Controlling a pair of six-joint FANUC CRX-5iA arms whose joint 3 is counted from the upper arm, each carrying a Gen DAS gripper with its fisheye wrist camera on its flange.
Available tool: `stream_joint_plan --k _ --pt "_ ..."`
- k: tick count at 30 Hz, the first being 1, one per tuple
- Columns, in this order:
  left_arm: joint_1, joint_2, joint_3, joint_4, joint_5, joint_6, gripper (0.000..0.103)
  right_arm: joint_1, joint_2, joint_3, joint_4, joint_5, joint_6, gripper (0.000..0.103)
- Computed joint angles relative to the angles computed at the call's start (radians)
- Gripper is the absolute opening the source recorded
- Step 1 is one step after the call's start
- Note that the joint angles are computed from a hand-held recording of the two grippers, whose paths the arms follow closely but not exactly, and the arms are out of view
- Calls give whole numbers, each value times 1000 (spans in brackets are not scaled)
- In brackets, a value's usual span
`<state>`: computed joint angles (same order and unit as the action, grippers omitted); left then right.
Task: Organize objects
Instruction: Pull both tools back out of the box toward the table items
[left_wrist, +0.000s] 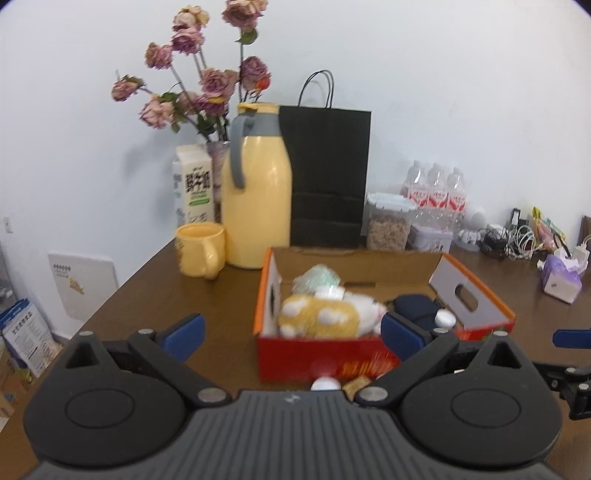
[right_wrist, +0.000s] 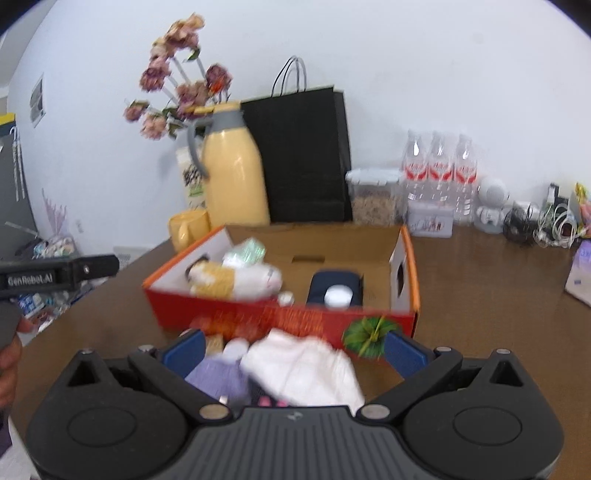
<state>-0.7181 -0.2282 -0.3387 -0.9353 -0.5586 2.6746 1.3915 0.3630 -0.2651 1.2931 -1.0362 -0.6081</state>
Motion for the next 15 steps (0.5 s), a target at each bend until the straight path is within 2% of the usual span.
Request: stream_joint_plan --k 6,15 --pt "30 -94 -94 85 -11 -72 103 31 12 7 -38 75 -6 103" --pt "146 -170 -205 291 72 -252 103 3 82 109 -153 204 111 103"
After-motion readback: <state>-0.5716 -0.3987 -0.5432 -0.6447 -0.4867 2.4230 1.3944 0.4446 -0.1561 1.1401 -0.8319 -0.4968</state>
